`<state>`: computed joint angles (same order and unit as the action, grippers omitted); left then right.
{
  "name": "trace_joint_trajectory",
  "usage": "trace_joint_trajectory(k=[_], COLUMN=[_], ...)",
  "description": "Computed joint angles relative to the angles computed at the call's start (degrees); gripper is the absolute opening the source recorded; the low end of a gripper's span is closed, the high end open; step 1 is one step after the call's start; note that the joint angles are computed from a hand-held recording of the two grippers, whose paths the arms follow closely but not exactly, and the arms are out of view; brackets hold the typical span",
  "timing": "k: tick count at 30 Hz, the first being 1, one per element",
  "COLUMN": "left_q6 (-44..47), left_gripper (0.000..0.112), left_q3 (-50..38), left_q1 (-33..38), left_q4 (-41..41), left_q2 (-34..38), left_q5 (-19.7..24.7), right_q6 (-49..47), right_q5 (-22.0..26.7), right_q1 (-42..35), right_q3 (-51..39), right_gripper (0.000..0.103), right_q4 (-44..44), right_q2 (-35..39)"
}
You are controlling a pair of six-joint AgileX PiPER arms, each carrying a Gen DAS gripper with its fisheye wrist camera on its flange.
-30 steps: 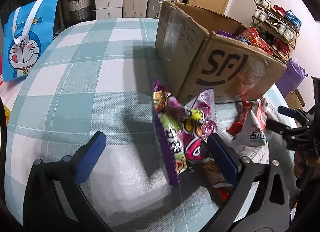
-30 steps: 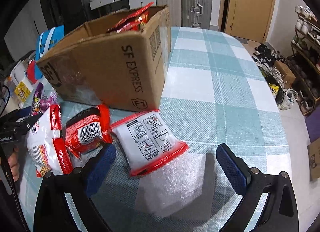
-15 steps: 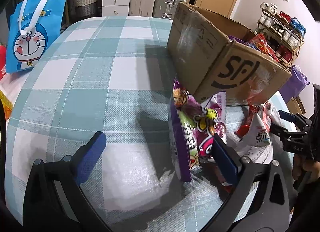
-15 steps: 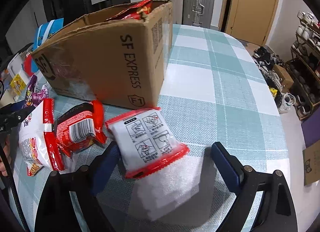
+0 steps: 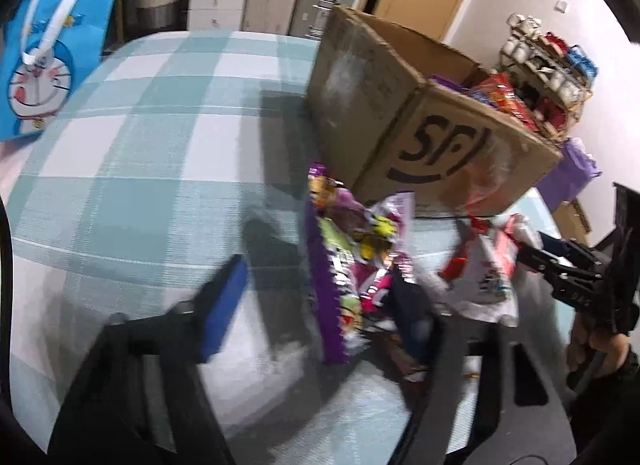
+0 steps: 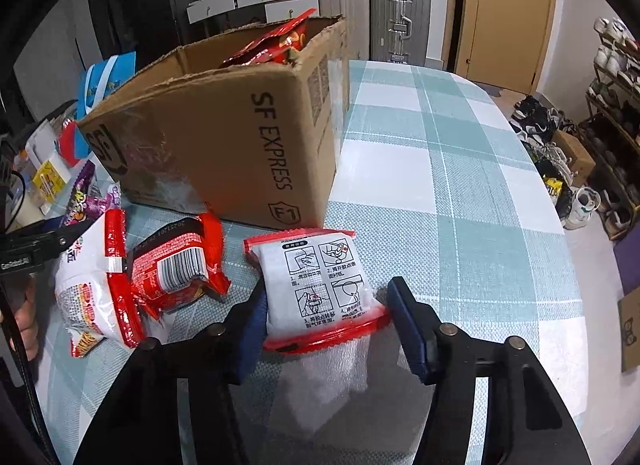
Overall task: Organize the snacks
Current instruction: 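Grasp the purple candy bag with left gripper while right gripper grasps the white-red noodle pack, then lift and carry both held packs over the cardboard box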
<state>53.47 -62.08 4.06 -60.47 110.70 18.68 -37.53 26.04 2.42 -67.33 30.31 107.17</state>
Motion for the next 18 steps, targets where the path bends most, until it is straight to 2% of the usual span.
trace_joint_trajectory(k=[1, 3, 8, 13, 18], left_q6=[2.4, 5.2, 4.1, 10.6, 19.2], left_gripper=[0.043, 0.036, 0.033, 0.032, 0.032], left_q3=[0.1, 0.7, 2.9, 6.8, 12.9], left_q1=[0.3, 0.2, -0.9, -0.5, 0.9], left_q4=[-2.4, -4.9, -4.1, -9.8, -18.3], left_q2=[0.0, -0.6, -2.7, -6.2, -13.0], left_q5=[1.1, 1.7, -1.1, -2.4, -3.2], right_q6=[-1.0, -2.0, -4.4, -6.8, -8.8], right_q5=[-0.3, -0.8, -2.1, -2.8, -3.2], right_q1=[-0.3, -0.7, -1.8, -3.2, -4.7], right_q3=[1.0, 2.3, 6.3, 9.9, 14.5], right_gripper=[0.058, 0.058, 0.057, 0.057, 0.057], right_q4=[1.2, 2.4, 4.9, 7.2, 7.4], right_q2=[-0.8, -1.9, -5.6, -9.8, -16.1])
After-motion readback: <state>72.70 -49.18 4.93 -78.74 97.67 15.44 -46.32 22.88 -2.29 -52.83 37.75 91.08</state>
